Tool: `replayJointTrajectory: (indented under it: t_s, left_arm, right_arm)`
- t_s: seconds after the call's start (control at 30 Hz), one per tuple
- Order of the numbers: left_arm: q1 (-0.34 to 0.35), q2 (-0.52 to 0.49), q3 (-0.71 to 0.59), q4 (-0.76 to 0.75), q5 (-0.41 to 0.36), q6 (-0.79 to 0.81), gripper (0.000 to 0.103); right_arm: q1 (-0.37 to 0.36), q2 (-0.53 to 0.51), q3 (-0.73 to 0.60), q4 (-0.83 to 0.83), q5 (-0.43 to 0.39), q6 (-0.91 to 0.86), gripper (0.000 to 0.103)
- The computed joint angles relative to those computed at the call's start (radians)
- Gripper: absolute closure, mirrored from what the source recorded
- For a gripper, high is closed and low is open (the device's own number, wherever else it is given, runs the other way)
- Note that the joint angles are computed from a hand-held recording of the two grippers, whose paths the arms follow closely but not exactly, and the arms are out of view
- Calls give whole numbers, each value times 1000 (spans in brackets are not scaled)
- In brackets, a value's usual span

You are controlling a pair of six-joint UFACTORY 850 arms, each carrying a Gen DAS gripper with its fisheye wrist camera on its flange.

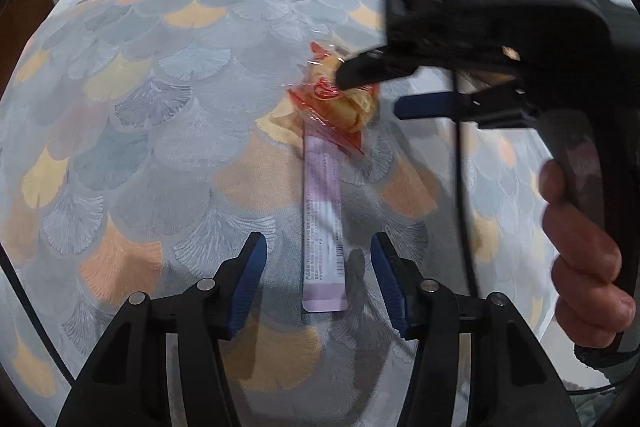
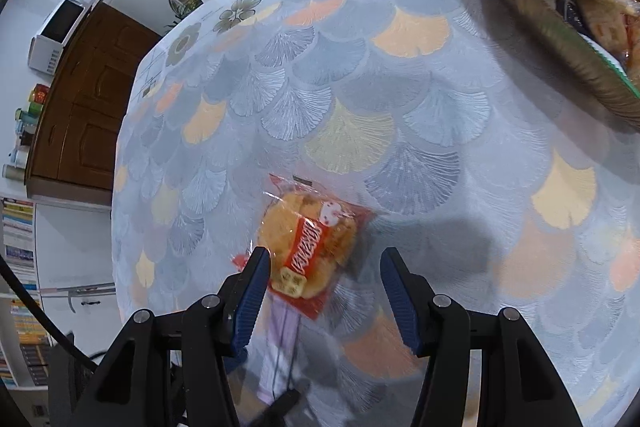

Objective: Organize snacks
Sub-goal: 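Grasp red-labelled bread bun with right tool while left tool grasps pink stick pack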

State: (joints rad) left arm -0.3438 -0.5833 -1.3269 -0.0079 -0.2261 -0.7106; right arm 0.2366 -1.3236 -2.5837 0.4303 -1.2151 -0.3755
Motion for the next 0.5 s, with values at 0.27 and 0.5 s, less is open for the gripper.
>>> replayJointTrajectory:
  t_s: [0.27, 0.5]
  left_arm:
    - [-41, -22, -33, 315, -79, -168, 54]
    - [-38, -6, 0, 403, -47, -270, 63]
  right_arm:
    - [29, -33, -56, -42, -1, 56, 48]
    - [66, -21, -27, -118, 54, -8, 48]
